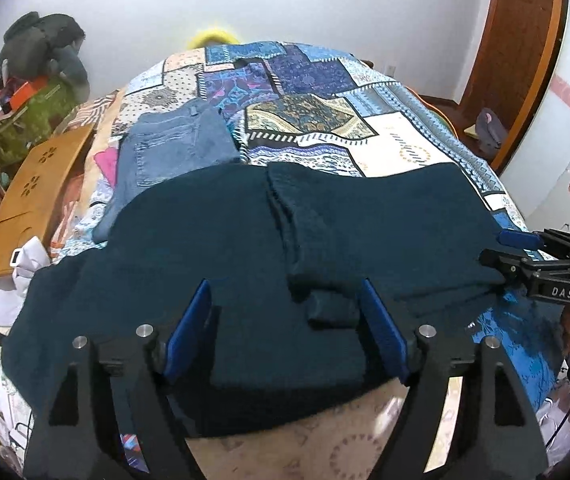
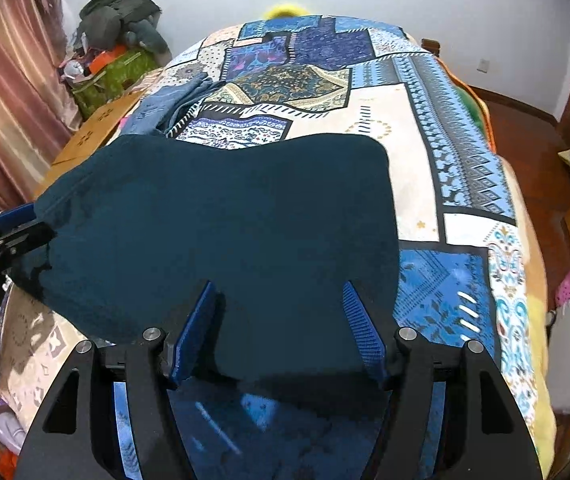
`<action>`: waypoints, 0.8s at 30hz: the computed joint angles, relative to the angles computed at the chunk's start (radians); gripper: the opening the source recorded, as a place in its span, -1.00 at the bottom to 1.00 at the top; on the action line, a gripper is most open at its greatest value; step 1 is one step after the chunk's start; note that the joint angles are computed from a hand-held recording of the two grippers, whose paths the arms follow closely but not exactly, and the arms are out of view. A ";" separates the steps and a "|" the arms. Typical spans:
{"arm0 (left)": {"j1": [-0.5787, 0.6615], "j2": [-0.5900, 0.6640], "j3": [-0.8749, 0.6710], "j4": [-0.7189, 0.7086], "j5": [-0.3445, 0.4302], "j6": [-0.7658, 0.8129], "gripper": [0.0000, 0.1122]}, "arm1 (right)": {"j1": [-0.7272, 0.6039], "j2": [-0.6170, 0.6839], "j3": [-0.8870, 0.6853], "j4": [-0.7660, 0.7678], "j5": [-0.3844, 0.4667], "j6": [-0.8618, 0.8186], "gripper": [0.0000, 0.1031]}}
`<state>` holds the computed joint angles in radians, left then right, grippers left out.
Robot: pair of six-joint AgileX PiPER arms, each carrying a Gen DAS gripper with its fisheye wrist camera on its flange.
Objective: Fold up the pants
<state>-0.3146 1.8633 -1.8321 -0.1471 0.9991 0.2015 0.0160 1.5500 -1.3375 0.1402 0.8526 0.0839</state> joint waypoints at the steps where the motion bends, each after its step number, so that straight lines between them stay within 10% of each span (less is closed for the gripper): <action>1: 0.012 -0.018 0.014 0.000 -0.006 0.001 0.36 | 0.001 0.000 -0.013 0.002 0.011 0.005 0.25; 24: 0.487 -0.031 0.056 -0.091 0.006 -0.083 0.72 | 0.270 0.208 -0.319 -0.094 -0.024 0.133 0.57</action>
<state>0.1726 1.8321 -1.7764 -0.2379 1.0050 0.1186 0.2858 1.7579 -1.6563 0.0465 0.8284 0.2171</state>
